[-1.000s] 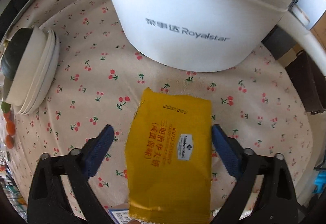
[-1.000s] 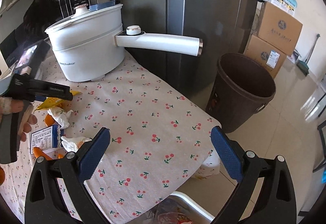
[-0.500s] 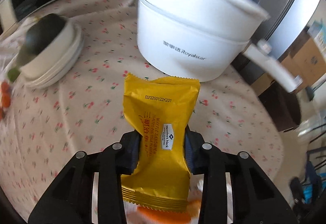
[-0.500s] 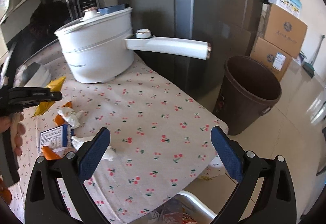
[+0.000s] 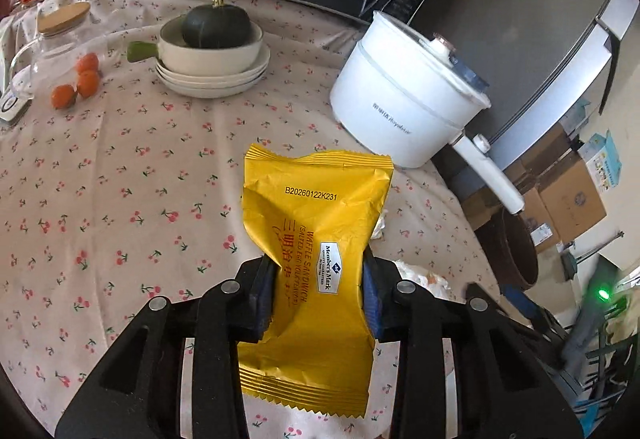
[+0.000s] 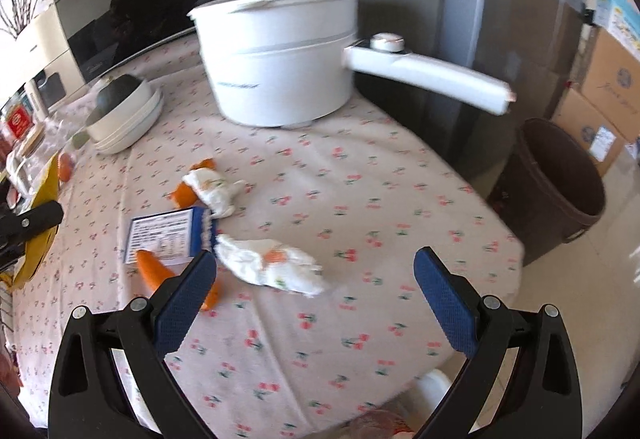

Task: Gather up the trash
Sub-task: 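Hold the packet in the left tool while the right tool grasps crumpled tissue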

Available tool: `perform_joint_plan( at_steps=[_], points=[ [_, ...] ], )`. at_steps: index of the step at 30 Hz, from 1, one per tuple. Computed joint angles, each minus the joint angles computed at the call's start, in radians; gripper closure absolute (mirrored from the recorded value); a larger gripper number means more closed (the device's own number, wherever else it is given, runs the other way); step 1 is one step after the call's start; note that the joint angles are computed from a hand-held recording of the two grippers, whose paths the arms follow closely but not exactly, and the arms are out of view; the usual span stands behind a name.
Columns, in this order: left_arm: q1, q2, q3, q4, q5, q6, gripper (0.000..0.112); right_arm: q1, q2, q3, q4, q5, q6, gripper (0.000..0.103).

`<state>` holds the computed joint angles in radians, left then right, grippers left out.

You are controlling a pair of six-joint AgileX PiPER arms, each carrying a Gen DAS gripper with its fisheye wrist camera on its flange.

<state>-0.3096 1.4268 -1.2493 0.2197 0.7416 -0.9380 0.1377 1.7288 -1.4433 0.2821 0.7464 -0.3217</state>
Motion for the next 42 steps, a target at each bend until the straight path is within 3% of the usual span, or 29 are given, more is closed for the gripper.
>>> perform_joint_plan(
  at_steps=[6,13,18,22,25,26,42],
  points=[
    [0.015,-0.066,0.029,0.012,-0.01,0.025,0.078,0.096,0.181,-0.242,-0.081,0.088,0.053,0.007],
    [0.059,-0.089,0.042,-0.082,-0.013,0.121,0.078,0.12,0.387,-0.514,0.031,0.233,0.045,0.008],
    [0.089,-0.094,0.052,-0.136,-0.02,0.158,0.077,0.143,0.5,-0.646,0.039,0.311,0.069,0.017],
    [0.108,-0.09,0.056,-0.179,-0.024,0.187,0.077,0.149,0.558,-0.71,0.064,0.354,0.062,0.036],
    [0.114,-0.084,0.052,-0.189,-0.021,0.196,0.077,0.14,0.557,-0.694,0.126,0.351,0.031,0.06],
    [0.116,-0.084,0.053,-0.191,-0.021,0.198,0.077,0.139,0.555,-0.687,0.133,0.348,0.025,0.063],
    [0.089,-0.103,0.054,-0.143,-0.027,0.149,0.077,0.14,0.302,-0.414,0.094,0.159,0.019,0.066]
  ],
)
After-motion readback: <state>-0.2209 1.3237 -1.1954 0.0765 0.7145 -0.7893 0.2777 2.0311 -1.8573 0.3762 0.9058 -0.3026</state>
